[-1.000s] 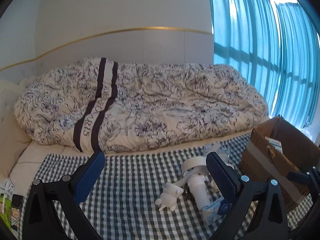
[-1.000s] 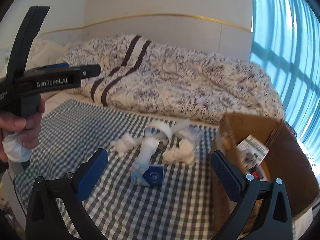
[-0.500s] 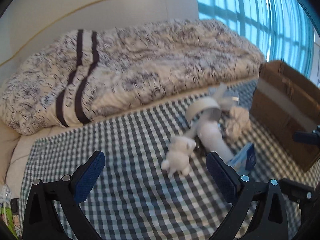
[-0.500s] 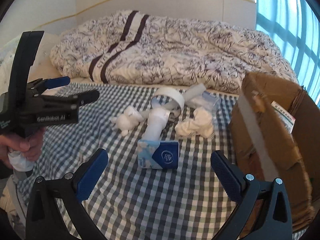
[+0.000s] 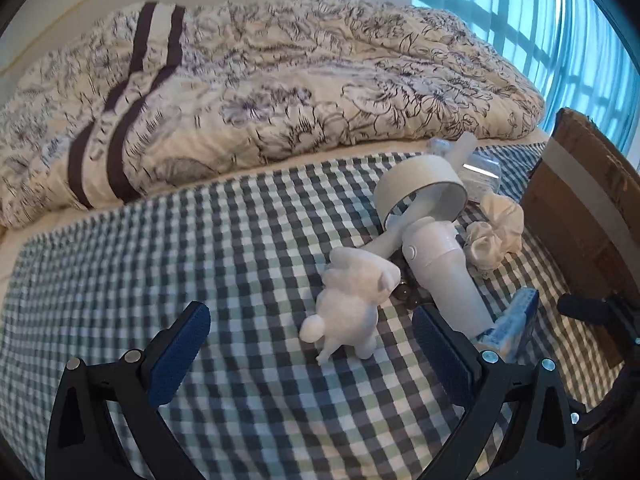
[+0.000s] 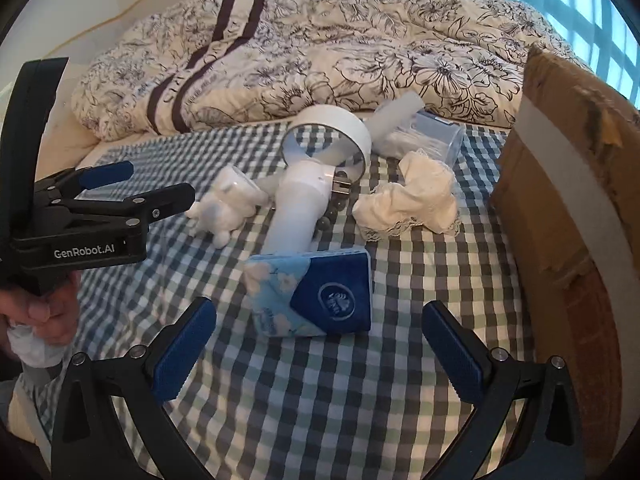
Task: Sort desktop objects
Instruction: 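Grasp the white plush toy with the left tool while the right grasps the blue Vinda pack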
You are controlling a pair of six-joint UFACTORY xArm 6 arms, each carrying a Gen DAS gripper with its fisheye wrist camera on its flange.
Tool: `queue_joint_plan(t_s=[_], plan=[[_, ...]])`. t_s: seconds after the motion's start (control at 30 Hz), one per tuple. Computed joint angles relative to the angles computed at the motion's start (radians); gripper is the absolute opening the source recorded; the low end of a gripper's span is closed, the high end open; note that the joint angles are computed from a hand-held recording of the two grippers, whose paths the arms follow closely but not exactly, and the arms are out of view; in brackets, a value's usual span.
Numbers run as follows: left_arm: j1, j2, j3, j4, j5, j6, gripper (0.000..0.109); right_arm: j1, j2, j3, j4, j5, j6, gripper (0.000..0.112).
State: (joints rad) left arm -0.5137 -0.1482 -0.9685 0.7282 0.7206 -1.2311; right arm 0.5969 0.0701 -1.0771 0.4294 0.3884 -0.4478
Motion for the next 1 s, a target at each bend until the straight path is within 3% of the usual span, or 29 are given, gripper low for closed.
queue_joint_plan(t_s=[0.23, 0.47, 0.67, 0.8, 0.87, 0.93, 1.0], plan=[[0.026, 0.045, -0.003, -0.038, -0.051, 0.004, 0.103, -0.003, 0.068, -0.054, 0.02, 0.019, -0.005, 0.103], [0.029, 0.101, -0.041, -0.037, -0.048, 0.0, 0.102, -0.013, 0.105, -0.09, 0.012, 0.047, -0.001, 0.103], [0.04, 0.159, -0.084, -0.134, -0.028, 0.068, 0.072, -0.014, 0.133, -0.111, 0.03, 0.048, -0.007, 0.103], [0.024, 0.153, -0.088, -0.105, -0.004, 0.049, 0.052, -0.013, 0.141, -0.118, 0.047, 0.041, -0.013, 0.103], [0.026, 0.143, -0.077, -0.111, -0.014, 0.051, 0.052, -0.006, 0.133, -0.104, 0.025, 0.008, -0.005, 0.102], [0.03, 0.135, -0.067, -0.121, -0.026, 0.054, 0.052, -0.004, 0.128, -0.098, 0.049, -0.001, -0.024, 0.097], [0.027, 0.128, -0.062, -0.116, -0.025, 0.047, 0.052, -0.012, 0.138, -0.119, 0.072, 0.05, -0.029, 0.072]])
